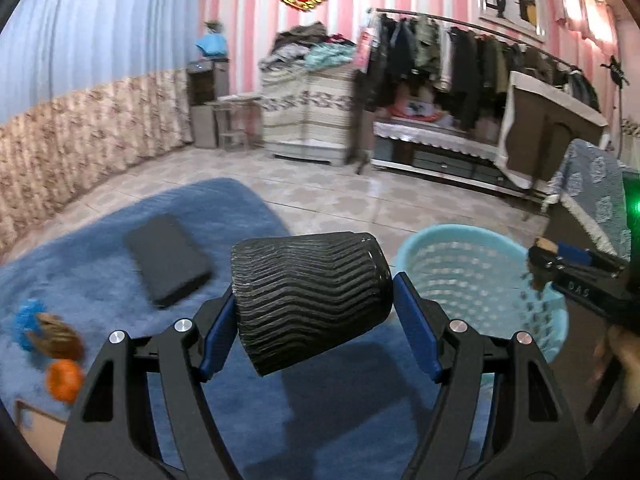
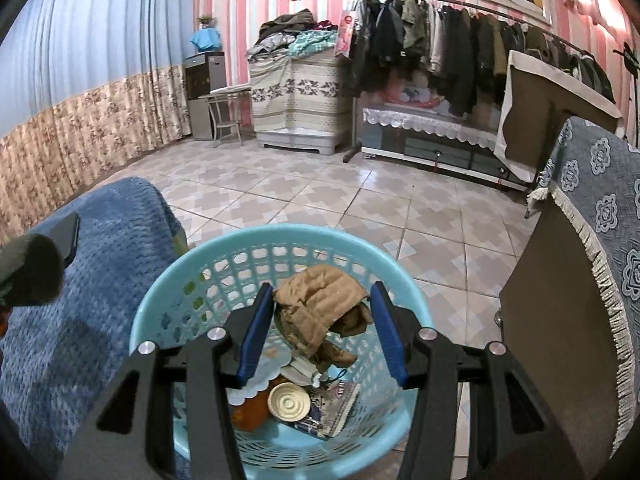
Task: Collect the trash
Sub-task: 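Carry the black cylinder over the basket with the left gripper, then open the left gripper to drop the black cylinder into the basket, then open the right gripper to drop the khaki cloth into the basket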
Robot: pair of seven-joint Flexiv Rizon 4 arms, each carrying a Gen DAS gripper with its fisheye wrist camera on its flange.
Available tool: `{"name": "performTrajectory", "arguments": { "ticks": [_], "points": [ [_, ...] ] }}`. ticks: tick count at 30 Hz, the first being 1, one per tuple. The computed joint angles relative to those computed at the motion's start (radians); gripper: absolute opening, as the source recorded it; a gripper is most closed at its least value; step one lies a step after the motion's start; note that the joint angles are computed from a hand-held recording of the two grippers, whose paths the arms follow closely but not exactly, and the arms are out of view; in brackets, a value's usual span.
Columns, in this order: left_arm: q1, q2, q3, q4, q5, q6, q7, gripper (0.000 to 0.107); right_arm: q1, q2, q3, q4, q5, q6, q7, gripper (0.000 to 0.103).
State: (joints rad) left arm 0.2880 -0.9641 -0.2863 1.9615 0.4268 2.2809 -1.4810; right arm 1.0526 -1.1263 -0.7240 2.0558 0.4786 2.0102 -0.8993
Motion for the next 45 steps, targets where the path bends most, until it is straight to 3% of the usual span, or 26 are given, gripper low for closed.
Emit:
{"name": "performTrajectory", "arguments": {
  "ticks": [11, 18, 24, 37, 45],
  "points": [
    [-0.147, -0.056, -0.022, -0.088, -0.023, -0.029, 0.067, 0.071, -0.11, 0.026, 0.085, 0.025, 0.066, 0.078, -0.001, 0.05],
    [-0.154, -0.086, -0.077, -0.146, -0.033, -0.112, 0.092, 0.072, -0.129, 0.025, 0.103, 0.016, 0.095, 0.084, -0.025, 0.05],
    [-0.176, -0.079, -0.053, -0.14, -0.088, -0.08, 0.102, 0.093, -0.124, 0.023, 0.107, 0.006, 0.105, 0.08, -0.044, 0.05],
    [-0.204, -0.038, 0.06, -0.099, -0.184, 0.003, 0.083, 0.097, -0.078, 0.007, 0.065, -0.006, 0.06, 0.023, -0.033, 0.05],
    [-0.177, -0.025, 0.069, -0.074, -0.19, 0.014, 0.061, 0.098, -0.06, 0.01, 0.061, -0.029, 0.018, 0.032, -0.034, 0.052]
  ]
}}
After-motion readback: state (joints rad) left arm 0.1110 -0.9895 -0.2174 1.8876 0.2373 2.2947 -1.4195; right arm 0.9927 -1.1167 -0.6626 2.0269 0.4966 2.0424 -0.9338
